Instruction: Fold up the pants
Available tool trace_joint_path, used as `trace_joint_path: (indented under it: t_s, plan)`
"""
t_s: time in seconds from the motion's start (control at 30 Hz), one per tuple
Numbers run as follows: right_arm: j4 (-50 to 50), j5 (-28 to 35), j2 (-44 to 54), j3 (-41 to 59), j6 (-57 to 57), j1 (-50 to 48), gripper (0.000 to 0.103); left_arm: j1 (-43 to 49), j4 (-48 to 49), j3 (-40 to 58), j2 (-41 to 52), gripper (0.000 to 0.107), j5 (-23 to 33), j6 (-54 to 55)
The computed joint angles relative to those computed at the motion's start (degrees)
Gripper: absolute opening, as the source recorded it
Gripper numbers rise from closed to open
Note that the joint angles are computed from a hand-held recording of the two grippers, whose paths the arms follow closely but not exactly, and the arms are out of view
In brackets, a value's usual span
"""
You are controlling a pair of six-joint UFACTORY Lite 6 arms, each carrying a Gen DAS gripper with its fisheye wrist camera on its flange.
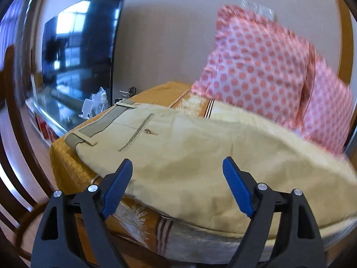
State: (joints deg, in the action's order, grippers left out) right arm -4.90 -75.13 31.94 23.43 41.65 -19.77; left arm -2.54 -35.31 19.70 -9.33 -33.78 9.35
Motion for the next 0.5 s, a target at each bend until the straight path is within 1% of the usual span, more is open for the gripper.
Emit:
trace_joint_path:
  t_s: [0.07, 0.1, 0.13, 0.17, 0.2, 0.3, 0.4, 0.47, 0.5]
  plan:
    - [1.89, -3.32, 2.20, 0.16, 0.09, 2.16, 0.024, -0.06, -0.65, 1.88, 4.74, 0.085, -0.52, 1.16]
    - [2.42, -4.13, 2.76, 0.27, -0.29, 2.69, 0.018, 1.12, 1.51, 2.91, 7.26, 0.085, 0.25, -0.97]
    - [0.55, -3.20, 2.99, 1.17, -0.01, 2.16, 0.007, 2.24, 3.89, 3.29, 8.66, 0.085, 0.70, -3.17]
    - [-1.42, -2.28, 3.48, 2.18, 0.62, 1.63, 0.007, 3.85, 7.69, 3.86, 10.84, 0.085, 1.37, -6.65]
    - [-1.00, -2.67, 3.43, 2.19, 0.61, 2.09, 0.007, 4.04, 9.08, 3.25, 11.49, 0.085, -0.35, -7.74]
    - [0.66, -1.53, -1.47, 1.52, -0.21, 4.93, 0.007, 2.77, 6.74, 2.90, 12.49, 0.085, -2.39, -5.51]
    - [1.94, 2.00, -10.74, 1.62, -1.02, 10.80, 0.007, 3.75, 10.29, 2.14, 12.35, 0.089, -3.39, -9.09]
    - [2.37, 5.56, -15.95, 4.60, -2.04, 18.12, 0.007, 4.98, 13.41, 1.17, 11.08, 0.089, -3.43, -12.63]
    - [2.17, 6.81, -16.90, 6.23, -2.64, 20.85, 0.007, 5.90, 15.49, 0.50, 9.94, 0.089, -3.09, -14.87]
